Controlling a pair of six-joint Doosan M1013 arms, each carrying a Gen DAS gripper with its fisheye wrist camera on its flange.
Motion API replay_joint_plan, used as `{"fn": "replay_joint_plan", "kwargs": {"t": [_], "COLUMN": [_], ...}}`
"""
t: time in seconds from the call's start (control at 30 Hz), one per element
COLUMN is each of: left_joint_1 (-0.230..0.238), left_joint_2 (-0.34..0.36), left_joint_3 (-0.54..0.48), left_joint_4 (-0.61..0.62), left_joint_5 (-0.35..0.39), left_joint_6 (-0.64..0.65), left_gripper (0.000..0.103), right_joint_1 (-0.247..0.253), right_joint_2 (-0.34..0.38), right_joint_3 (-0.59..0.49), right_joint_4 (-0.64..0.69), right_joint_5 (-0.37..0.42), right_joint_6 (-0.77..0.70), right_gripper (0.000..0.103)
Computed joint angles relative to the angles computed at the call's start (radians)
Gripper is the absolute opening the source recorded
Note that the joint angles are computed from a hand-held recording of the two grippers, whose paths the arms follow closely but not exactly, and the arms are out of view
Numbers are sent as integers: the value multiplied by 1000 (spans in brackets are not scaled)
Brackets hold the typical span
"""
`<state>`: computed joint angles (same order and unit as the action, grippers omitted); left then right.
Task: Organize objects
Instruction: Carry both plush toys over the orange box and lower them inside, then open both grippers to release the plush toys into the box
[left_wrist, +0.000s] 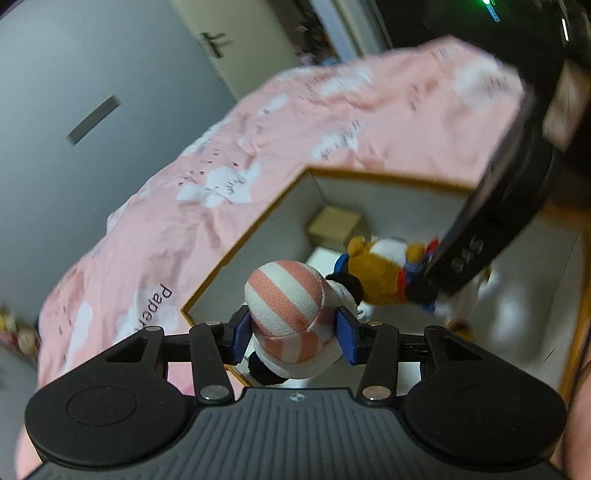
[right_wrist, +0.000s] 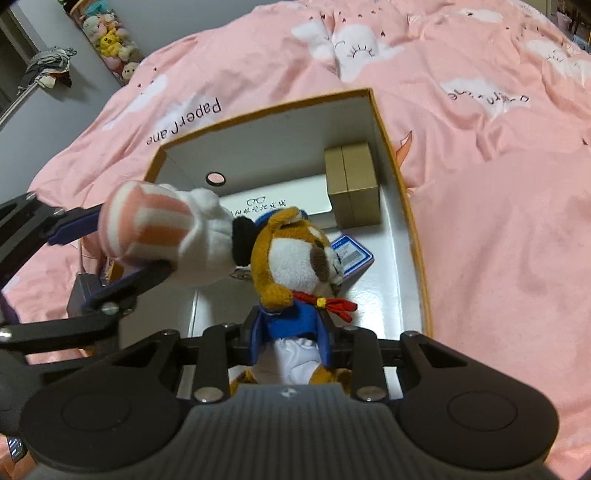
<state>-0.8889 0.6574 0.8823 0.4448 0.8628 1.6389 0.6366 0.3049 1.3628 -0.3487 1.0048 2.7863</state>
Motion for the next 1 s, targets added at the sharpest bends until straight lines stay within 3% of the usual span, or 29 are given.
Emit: {"fn": "replay_joint_plan", "kwargs": {"t": [0.17, 0.37, 0.43, 0.5, 0.8, 1.0], "left_joint_1": [2, 2, 13, 30, 88, 70], "left_joint_2": [25, 38, 50, 78, 128, 183], "left_joint_3": [-15, -33, -72, -145, -294, -377], "left_joint_4": [-13, -32, -108, -220, -496, -388], "left_joint_5": [37, 100, 154, 254, 435, 490], "left_joint_6": [165, 263, 291, 314, 144, 121], "left_gripper": [55, 57, 58, 62, 64, 56], "right_joint_1": [-15, -27, -28, -29, -33, -43], "right_joint_2": [27, 43, 43, 42, 41, 30], "right_joint_3": [-20, -28, -25, -24, -18, 5], "right_joint_4": [35, 70, 76, 80, 105, 133], "right_joint_5": [18, 18, 15, 11, -1, -49], "right_joint_6": [-44, -92, -97, -103, -141, -109], "right_gripper": [32, 32, 32, 33, 33, 33]}}
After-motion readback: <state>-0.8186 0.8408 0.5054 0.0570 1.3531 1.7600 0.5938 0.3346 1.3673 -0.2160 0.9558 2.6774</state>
